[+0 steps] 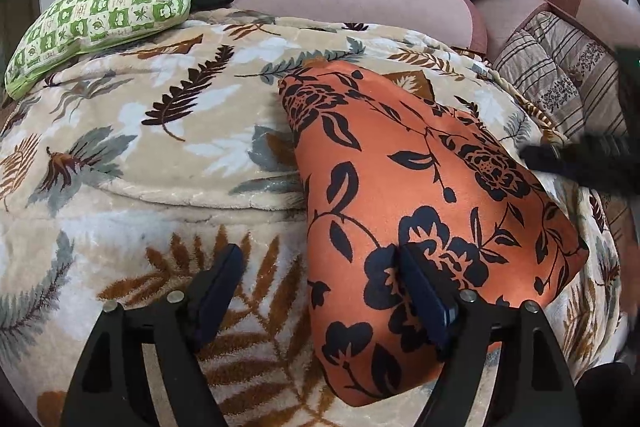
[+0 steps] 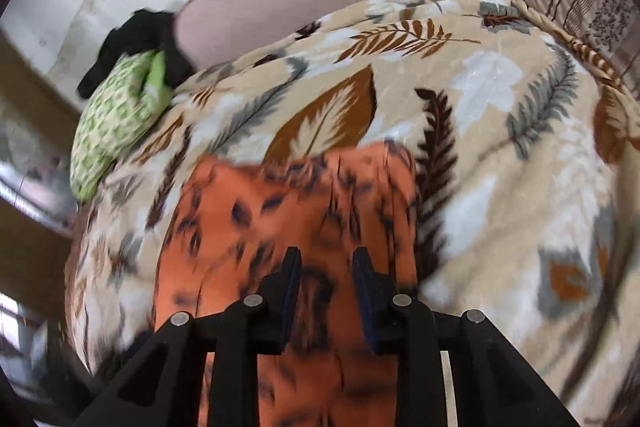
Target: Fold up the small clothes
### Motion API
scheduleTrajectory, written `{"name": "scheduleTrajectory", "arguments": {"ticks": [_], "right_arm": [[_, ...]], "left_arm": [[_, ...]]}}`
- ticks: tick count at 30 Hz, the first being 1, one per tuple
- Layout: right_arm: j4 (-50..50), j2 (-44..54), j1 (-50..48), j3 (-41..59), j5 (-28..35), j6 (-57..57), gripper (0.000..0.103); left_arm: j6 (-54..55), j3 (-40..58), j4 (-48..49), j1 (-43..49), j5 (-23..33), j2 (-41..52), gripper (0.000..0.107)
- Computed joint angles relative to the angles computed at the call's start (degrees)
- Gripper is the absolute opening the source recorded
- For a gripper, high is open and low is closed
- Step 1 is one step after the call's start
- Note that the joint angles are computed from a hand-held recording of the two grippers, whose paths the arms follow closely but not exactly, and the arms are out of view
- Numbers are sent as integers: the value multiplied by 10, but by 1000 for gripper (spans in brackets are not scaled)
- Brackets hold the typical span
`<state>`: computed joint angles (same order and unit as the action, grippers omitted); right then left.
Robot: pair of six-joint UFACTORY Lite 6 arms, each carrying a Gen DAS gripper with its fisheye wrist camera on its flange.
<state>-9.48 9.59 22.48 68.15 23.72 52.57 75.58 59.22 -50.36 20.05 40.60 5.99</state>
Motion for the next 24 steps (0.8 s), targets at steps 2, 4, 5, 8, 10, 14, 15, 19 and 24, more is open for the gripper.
{"name": "scheduleTrajectory", "arguments": {"ticks": [2,4,5,8,10,14,15,19,24], "right_arm": [[-13,-38,21,-54,-10,28,30],[6,-56,36,-117,-41,37,30],[-6,-56,36,-134,-56,51,30],[-103,-91,44,-198,-105,168,30],[-120,-125,56,-211,-84,203,30],[-228,-196,118,-242,-32,307,30],[-224,-196,126,-245,-25,299,30],[-152,-196,98,-290,-67,251,30],[-90,-231,57,-296,-86,196,30]], "left_arm": [[-1,-1,0,1,2,2,81],[-1,2,-1,3,10,9,84],[-1,3,-2,4,13,13,85],[-17,21,4,12,30,29,86],[-44,44,21,17,51,41,86],[-56,65,25,36,75,45,86],[-51,63,26,37,73,45,86],[-41,58,44,24,57,55,86],[-62,84,45,30,76,60,87]]}}
